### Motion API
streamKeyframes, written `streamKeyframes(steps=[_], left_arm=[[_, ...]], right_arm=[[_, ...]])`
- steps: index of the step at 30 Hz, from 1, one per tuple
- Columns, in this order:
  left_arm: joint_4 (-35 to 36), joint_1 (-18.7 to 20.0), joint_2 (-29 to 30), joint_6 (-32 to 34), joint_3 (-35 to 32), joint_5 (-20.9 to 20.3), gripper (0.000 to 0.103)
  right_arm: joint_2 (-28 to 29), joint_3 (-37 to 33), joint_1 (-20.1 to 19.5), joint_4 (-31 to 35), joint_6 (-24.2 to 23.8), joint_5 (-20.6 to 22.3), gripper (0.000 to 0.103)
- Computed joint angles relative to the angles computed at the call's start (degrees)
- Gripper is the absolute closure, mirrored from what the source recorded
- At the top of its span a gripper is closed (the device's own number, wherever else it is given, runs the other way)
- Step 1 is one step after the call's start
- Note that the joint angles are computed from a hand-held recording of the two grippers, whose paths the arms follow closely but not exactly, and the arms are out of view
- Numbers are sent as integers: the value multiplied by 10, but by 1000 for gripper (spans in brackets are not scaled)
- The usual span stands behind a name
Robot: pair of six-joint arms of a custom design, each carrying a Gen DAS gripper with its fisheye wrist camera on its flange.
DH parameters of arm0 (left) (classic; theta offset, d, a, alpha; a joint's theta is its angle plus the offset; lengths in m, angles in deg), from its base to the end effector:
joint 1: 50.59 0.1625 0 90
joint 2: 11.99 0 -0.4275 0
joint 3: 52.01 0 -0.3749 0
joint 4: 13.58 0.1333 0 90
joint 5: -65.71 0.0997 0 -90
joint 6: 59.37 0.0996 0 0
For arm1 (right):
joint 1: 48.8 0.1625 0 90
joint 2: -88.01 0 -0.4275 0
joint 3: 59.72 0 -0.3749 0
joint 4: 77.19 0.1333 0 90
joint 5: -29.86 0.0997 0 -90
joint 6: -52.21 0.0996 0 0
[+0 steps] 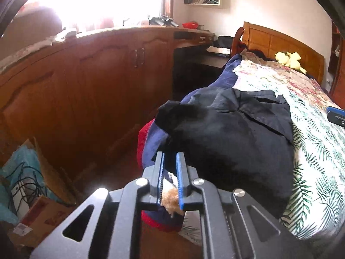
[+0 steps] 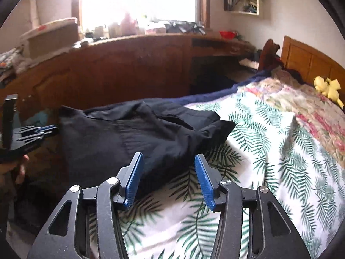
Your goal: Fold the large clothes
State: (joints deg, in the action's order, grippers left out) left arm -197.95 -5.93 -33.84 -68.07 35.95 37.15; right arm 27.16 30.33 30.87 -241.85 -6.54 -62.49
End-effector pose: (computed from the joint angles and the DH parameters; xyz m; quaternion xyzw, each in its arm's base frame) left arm -0.3135 -0.6202 -0.0159 0.1437 0.8306 -0.4120 0.3460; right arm 0.0058 -0.6886 0.3542 0.3709 -0.8443 0.3075 0.2346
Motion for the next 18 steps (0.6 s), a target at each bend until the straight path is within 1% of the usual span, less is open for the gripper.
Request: streamKeyframes(steps=[3,4,10,13,15,18], left_arm=[[-2,-14,-4,-3,7,5,94],[-3,-21,-6,-7,13,7,93],[-20,-67,-3,-6,21,29,93],[-13,-88,3,-3,12,22,93],[-4,-101,9,-4,2,10,93],[10,-114,20,-15,-17,-5,93]], right_arm=[[-34,32,-2,2,0,15,50],[-38,32,-1,6,2,18,49],[-93,81,-11,3,0,41,44],[-126,102,-23,8,2,58,39],[-144,114,-32,9,3,69,32],[-172,134,-45,2,2,77,26]])
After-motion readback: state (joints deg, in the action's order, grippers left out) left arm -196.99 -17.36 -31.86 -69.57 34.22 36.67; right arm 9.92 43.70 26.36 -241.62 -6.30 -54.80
